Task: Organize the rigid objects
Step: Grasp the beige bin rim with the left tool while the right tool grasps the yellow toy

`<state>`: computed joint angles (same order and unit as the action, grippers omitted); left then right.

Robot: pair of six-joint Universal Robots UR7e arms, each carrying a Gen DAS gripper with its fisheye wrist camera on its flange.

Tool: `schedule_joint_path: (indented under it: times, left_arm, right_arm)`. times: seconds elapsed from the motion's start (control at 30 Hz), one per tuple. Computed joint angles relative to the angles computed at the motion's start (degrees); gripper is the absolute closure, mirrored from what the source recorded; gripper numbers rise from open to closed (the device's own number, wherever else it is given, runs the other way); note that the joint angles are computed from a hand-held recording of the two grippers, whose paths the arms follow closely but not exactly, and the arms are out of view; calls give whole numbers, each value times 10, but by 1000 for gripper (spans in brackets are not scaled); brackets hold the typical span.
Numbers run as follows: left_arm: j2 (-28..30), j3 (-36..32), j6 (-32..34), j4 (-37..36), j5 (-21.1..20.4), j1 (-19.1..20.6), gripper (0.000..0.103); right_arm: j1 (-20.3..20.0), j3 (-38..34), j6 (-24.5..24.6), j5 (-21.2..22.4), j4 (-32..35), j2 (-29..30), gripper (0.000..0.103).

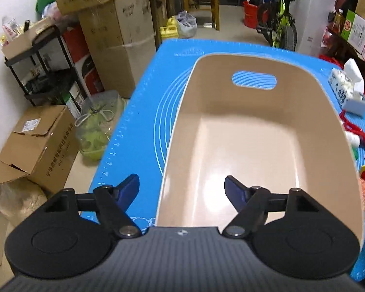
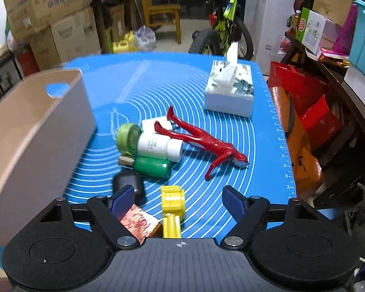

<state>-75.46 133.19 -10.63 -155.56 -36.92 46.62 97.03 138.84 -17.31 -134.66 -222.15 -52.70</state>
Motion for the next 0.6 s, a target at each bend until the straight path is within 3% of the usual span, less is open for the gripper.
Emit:
schedule_joint_path:
  times: [0.17, 0.27, 0.33, 0.5, 0.53, 0.6]
  left_arm:
    - [-2, -9, 8, 21, -28, 20, 35]
    - [6, -16, 5, 44, -25, 28, 51]
    - [10, -23, -8, 72, -17, 31, 72]
    - [3, -37, -19, 101, -27, 44, 85]
    - [4, -37, -23, 99, -33, 44, 90]
    - [2, -39, -27, 101, -41, 45, 93]
  right_arm:
    - [-19, -24, -9, -13, 45, 15, 29]
    - [-28, -34, -6, -25, 72, 23, 38]
    - [-38, -34, -3, -11, 72, 26, 44]
    - [-43, -38, -12, 8, 75, 29, 58]
    - [-42, -39, -13, 10, 73, 31, 68]
    - [-38, -41, -22, 4, 57, 41, 69]
